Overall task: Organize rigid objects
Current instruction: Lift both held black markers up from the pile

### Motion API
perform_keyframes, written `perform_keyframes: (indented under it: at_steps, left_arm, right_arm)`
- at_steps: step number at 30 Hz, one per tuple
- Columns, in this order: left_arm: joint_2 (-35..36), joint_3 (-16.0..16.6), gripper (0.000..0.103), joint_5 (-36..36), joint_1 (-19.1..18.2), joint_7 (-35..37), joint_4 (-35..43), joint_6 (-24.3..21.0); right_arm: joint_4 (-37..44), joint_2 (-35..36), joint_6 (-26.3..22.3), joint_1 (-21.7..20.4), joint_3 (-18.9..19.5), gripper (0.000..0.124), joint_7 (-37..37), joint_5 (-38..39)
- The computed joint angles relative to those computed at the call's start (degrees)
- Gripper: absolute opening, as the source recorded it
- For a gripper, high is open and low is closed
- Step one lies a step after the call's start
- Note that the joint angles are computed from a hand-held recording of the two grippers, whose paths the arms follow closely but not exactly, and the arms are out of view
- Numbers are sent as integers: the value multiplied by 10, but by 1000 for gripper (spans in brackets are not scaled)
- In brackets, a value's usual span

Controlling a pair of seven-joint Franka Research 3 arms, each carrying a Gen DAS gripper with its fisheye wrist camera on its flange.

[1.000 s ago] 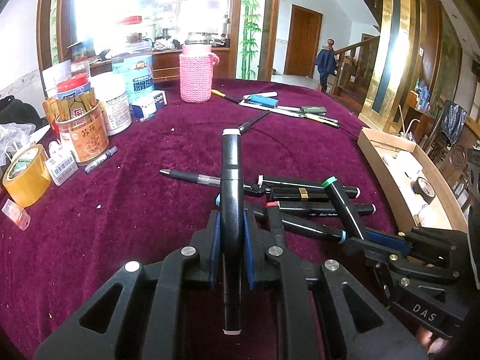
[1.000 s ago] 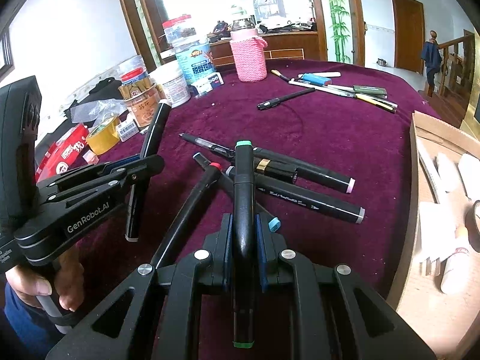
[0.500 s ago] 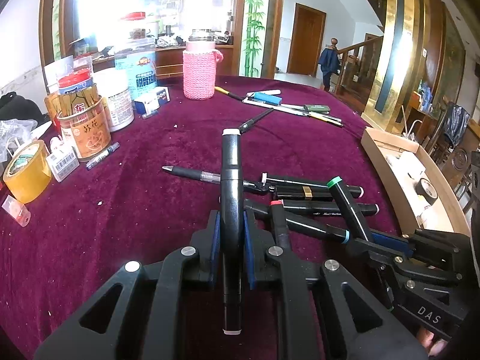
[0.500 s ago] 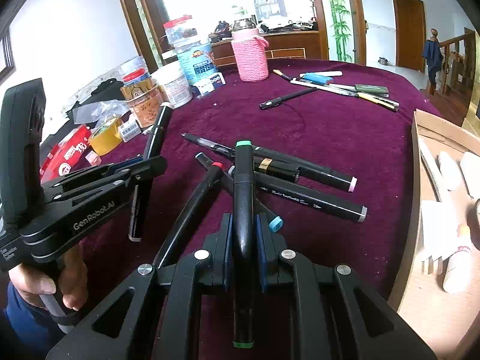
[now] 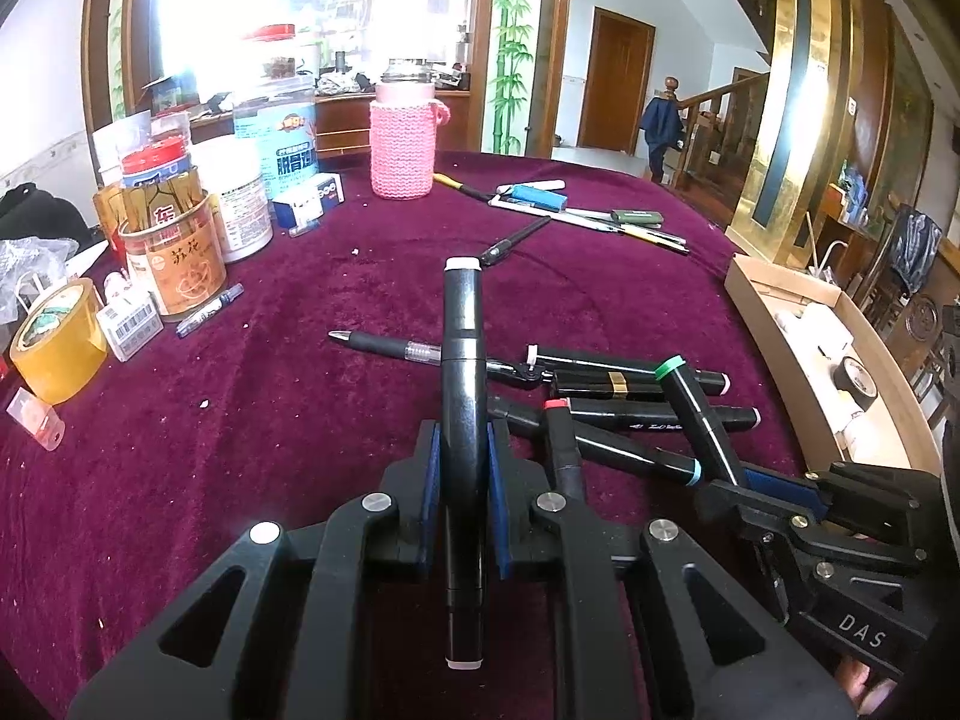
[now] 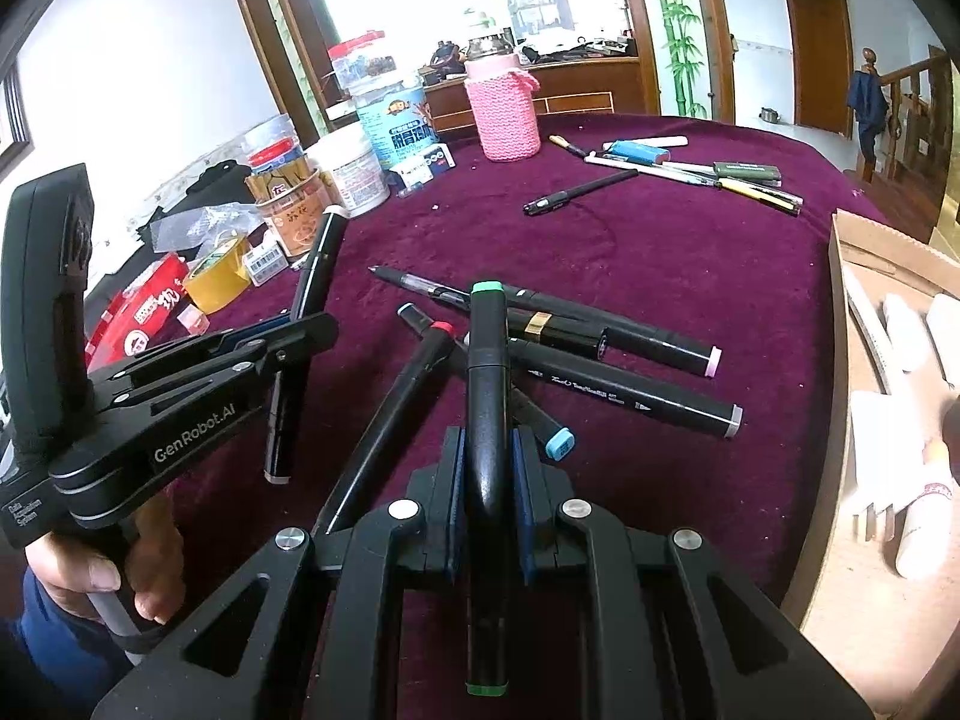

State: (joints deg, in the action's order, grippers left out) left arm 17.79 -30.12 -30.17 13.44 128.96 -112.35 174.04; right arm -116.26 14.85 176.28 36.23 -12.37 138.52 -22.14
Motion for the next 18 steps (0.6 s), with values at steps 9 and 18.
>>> perform_keyframes:
  at_steps: [9,18]
  left_arm:
    - [1,-2,12,-13,4,3,3,-3]
    - [-4,-20,12,-38,18,32,-3,4]
  right_arm:
    - [-2,-4,1,21,-29,13,52,-45]
    - [7,-8,-32,12,-25,13,125,-126]
